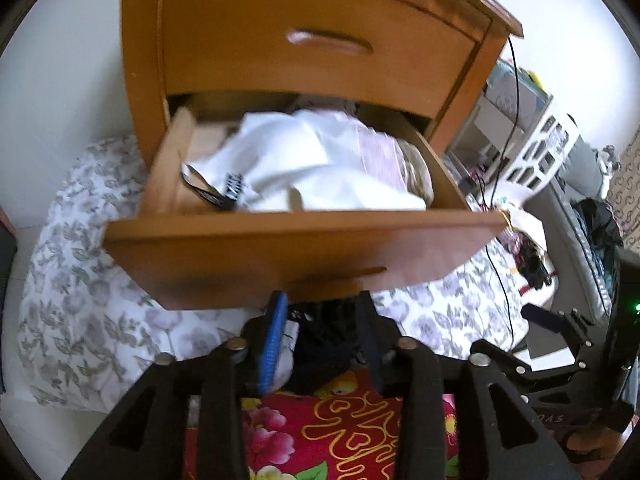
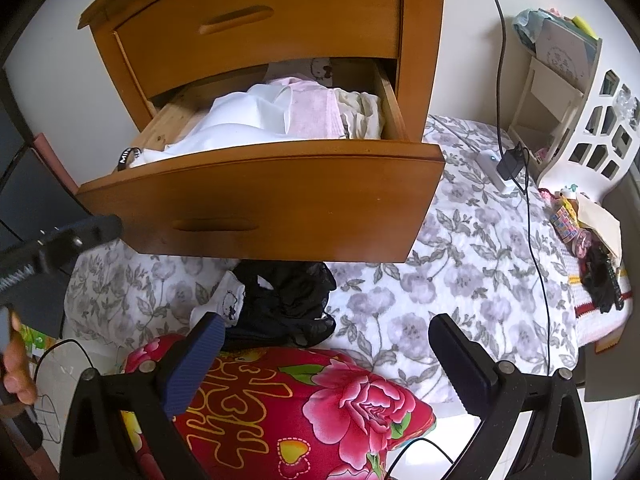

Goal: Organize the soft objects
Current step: 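Withdraw the left tool from the white sock back toward the drawer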

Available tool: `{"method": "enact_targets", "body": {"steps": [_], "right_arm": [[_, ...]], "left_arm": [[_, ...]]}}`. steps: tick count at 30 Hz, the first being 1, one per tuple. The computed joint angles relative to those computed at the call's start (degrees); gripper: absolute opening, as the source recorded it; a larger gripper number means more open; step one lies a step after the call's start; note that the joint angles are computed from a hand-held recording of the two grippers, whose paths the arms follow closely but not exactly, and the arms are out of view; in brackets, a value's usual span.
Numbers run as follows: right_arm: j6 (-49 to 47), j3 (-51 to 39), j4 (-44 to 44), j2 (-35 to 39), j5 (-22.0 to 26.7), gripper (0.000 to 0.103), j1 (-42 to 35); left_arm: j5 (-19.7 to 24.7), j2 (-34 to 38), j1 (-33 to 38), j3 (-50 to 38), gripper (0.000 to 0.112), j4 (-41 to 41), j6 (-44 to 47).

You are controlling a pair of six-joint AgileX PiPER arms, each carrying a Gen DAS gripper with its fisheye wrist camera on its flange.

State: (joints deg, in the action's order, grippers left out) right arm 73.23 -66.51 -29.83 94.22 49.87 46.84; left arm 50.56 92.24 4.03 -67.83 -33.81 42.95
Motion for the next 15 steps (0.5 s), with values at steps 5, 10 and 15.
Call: {"method": "enact_targets", "body": {"steps": [5, 10, 15], "right_arm": [[0.05, -0.12, -0.01, 0.07, 0.11, 0.103, 0.07], [-0.03, -0.22, 0.10, 0.11, 0.23, 0.103, 0.13], [-0.32, -0.50, 0.24, 0.33, 0.35, 0.103, 0.12]], "left_arm": [[-2.73, 0.03, 0.57, -0.80, 0.078, 3.04, -4.27], [-4.72, -0.02, 0.80, -0.32, 0.079, 4.21, -5.23], [-8.80, -1.63, 0.78, 2.06, 0.095, 4.22, -5.11]]}}
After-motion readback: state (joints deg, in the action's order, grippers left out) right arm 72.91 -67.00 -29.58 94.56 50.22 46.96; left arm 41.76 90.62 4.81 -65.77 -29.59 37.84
